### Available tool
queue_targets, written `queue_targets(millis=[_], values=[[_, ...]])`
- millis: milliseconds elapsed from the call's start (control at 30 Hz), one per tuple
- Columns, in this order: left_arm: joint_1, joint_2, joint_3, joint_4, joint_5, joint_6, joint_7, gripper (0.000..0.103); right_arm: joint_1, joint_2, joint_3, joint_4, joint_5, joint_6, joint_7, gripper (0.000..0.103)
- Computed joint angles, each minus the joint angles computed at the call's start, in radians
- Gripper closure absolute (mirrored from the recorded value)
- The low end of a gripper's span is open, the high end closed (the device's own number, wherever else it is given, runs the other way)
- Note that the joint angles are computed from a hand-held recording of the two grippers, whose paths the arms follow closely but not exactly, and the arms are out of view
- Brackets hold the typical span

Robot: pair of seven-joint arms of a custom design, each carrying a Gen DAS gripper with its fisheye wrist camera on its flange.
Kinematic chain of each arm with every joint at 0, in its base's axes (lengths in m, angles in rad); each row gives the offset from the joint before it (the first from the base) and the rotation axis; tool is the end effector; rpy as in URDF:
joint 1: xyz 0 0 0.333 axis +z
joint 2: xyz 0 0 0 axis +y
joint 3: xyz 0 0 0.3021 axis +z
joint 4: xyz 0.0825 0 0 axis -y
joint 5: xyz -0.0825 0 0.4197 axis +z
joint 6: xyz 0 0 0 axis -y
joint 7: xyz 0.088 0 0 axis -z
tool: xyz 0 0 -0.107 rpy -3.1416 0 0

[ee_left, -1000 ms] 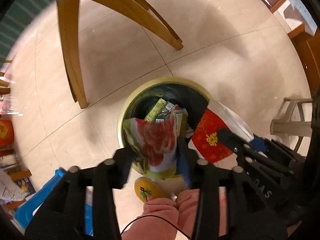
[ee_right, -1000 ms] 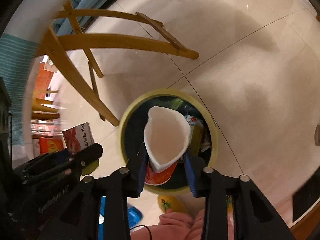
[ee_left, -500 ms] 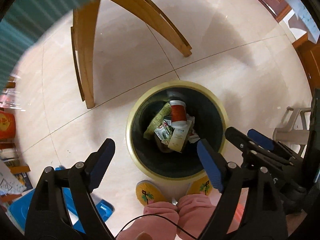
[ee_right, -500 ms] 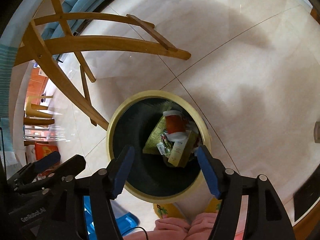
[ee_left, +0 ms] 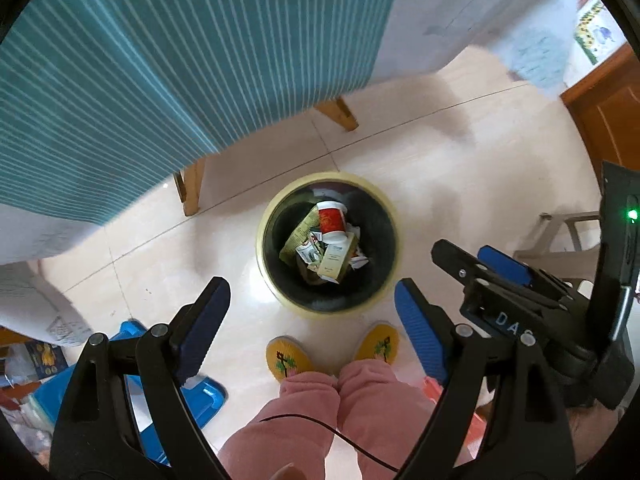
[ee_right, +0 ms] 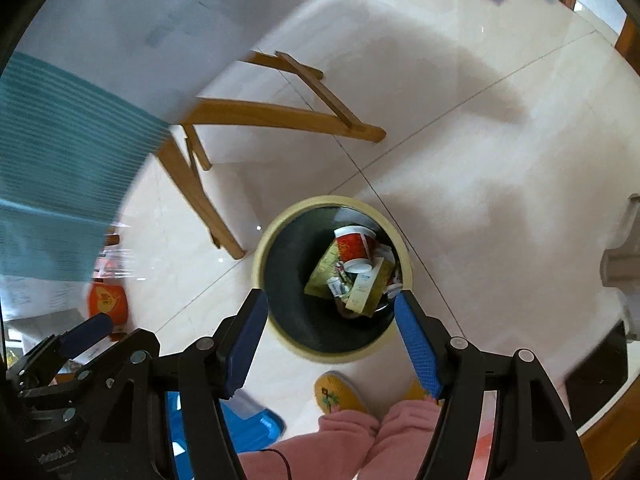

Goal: Collect trash
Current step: 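Move both open tools back toward the table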

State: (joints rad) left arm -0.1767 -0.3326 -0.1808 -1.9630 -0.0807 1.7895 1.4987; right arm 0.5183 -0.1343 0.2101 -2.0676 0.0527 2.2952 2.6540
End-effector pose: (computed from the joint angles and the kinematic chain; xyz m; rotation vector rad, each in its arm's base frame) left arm 0.4702 -0.1950 0.6080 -1.8591 2.4405 -0.2167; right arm 0.4324 0.3921 0.5010 -1.5632 2.3059 0.0850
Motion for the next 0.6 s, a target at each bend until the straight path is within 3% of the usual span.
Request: queue_targets(millis=[200, 400, 600], values=[[0.009, 0.022, 0.016, 0.214, -0.008, -0.151, 0.038, 0.021, 0.005, -0.012, 0.012, 0.177, -0.029, -0.157, 0.015, 0.036], [0.031, 0.112, 0.027, 0.521, -0.011, -0.283, 0.076, 0.021, 0.018, 0.053, 0.031, 0.467, -0.121, -0.336, 0.015, 0.036], [0.053, 0.224, 0.03, 0.808, -0.009, -0.323, 0.113, 0.021, 0.073, 0.19, 0.038, 0.829, -0.264, -0.508, 0.009, 0.036]])
